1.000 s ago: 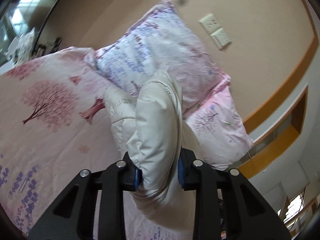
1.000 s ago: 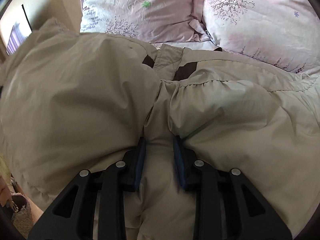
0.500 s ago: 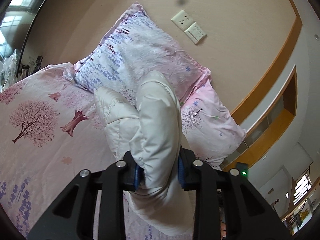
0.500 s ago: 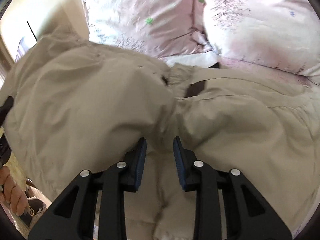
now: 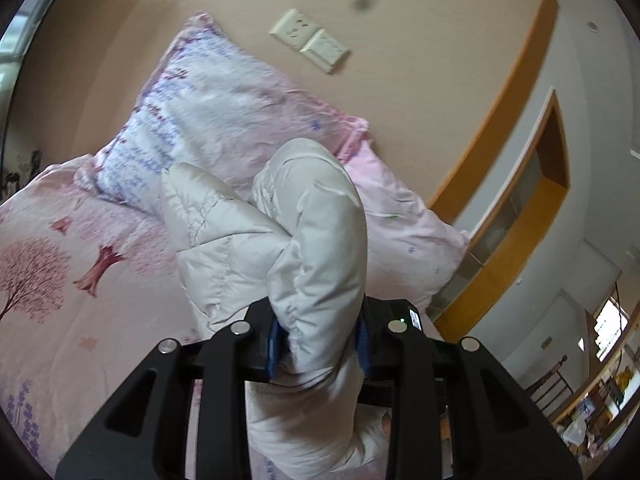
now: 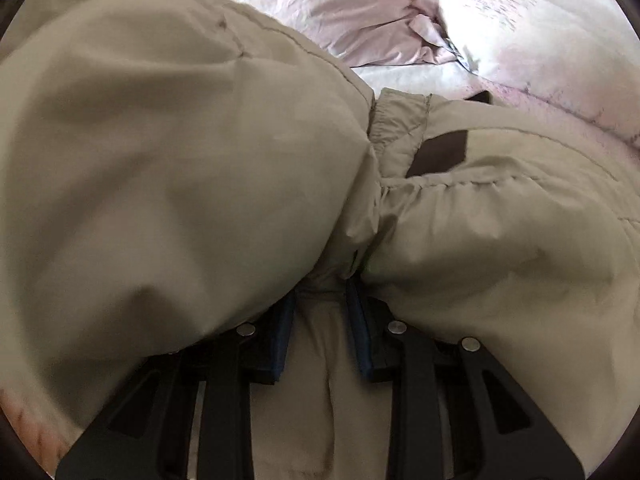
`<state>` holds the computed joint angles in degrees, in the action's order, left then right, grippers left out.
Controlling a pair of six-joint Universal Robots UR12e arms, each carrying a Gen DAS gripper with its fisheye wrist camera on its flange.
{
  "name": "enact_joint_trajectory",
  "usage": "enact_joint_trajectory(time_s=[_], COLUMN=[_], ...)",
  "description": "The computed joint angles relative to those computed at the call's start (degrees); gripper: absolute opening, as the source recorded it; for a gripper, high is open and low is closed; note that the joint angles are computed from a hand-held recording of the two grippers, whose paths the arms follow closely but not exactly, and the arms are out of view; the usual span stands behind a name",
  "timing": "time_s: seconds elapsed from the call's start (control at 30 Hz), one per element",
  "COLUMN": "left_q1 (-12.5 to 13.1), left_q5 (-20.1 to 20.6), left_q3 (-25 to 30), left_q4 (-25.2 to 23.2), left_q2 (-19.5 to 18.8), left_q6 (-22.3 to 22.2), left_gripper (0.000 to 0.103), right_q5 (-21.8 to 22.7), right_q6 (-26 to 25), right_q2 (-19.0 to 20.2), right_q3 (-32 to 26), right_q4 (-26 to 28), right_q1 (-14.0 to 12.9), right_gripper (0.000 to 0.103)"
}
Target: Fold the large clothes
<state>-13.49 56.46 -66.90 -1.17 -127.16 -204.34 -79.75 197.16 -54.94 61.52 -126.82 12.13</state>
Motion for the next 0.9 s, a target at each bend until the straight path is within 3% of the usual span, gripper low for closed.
enact_joint_trajectory(time_s=[0.23, 0.3, 0.47, 0.6, 0.63, 0.7, 0.73, 0.9], left_q1=[-1.5, -1.9, -3.0, -4.1, -4.4, -5.0, -5.4, -7.4], left_q5=[-1.7, -2.5, -5.0, -7.3, -7.8, -9.0, -9.8, -12.8], left_q3=[1.0, 1.4, 2.8, 3.4, 3.6, 4.2, 4.6, 7.1], left_q4=[0.2, 0.3, -0.3, -1.1, -1.4, -2.4, -3.3, -9.3], left_q2=[-0.1, -0.4, -1.2, -1.7, -1.8, -2.2, -2.5, -4.0], left_q6=[4.8, 5.4, 6.8, 9.1, 9.7, 10.9, 12.0, 16.6], left_gripper=[0.031, 0.031, 0.032, 0.032, 0.032, 0.032, 0.032, 0.033], right_q5=[-0.5, -1.5, 1.2, 4.2, 3.1, 1.5, -0.3, -3.8], right_q6=[1.7, 2.3, 2.4, 5.0, 6.4, 9.0, 10.7, 16.5], right_q2=[-7.5, -8.8, -8.6, -10.7, -12.1, -13.7, -14.8, -18.3], right_q3=[11.6, 13.4, 14.2, 17.5, 19.5, 21.8, 23.3, 28.0], right_q4=[-12.5, -13.2, -12.6, -18.5, -21.3, -24.3, -25.9, -28.3], right_q1=[-2.0, -2.4, -3.7, -5.3, -5.6, -6.6, -7.2, -9.8], right_gripper=[0.030, 0.030, 0.030, 0.031, 0.033, 0.054, 0.057, 0.058])
